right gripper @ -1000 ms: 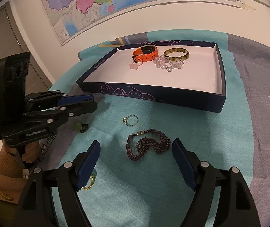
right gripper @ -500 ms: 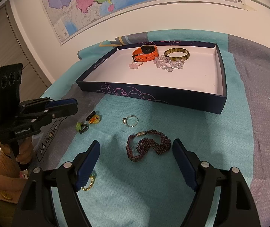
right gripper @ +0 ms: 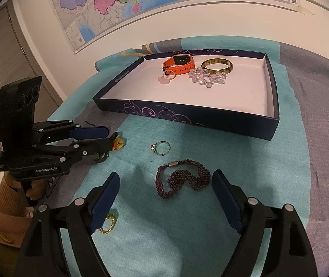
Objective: Organize jewelry
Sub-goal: 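Grasp the black ring with the left tool while the right tool grasps the red beaded bracelet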
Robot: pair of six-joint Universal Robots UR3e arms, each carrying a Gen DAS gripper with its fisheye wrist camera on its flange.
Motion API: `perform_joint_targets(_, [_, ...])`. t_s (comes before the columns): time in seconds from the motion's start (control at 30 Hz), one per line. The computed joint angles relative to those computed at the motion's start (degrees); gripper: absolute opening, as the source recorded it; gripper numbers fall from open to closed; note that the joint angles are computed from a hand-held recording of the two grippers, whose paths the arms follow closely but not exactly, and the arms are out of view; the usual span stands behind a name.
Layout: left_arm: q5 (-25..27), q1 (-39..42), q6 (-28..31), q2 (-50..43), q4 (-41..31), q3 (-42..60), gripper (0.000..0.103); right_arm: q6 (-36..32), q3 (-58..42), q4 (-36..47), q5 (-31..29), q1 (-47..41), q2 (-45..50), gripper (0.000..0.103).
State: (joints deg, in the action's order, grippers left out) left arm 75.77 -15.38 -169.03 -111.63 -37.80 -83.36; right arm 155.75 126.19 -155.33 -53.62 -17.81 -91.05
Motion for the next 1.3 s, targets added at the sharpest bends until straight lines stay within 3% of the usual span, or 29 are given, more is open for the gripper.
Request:
perform_joint_targets(0.13, [-0.2, 1.2, -2.3, -0.2, -0.2, 0.1, 0.009, -0.1, 0.0, 0.2, 0.2, -0.2, -0.1, 0.081])
perform_joint_targets(0.3, [-0.2, 2.0, -3.1, 0.4, 0.7, -0.9, 0.011, -0.1, 0.0, 0.0, 0.0, -0.1, -0.1, 0.081])
perform_joint_targets(0.43, [1.1, 0.8, -1.9, 0.5, 2.2, -1.0, 0.036, 0.3, -0.2, -0.5, -0.9, 0.3, 0.1, 0.081])
perform_joint_targets(0.6, [5.6, -1.6, -0.4, -2.9, -0.7, 4.2, 0.035, 0.9, -1.1, -1.6, -3.5, 2.2, 0.8, 0.080])
perform_joint_targets(1.07, [6.8, -3.1, 0.8, -5.0, -1.7, 7.3, 0.034, 1.1, -1.3, -1.8, -3.4, 2.2, 1.3, 0.081])
perform_joint_targets(1.23, [6.5, -3.3, 0.7, -5.6, -2.1, 8.2, 0.022, 1.3, -1.6, -2.0, -4.1, 2.8, 1.5, 0.080])
perform_joint_targets(1.3, [7.5, -4.0, 1.0, -5.8, -1.6, 8.3, 0.022, 1.5, -1.6, -2.4, -4.7, 3.1, 1.5, 0.078])
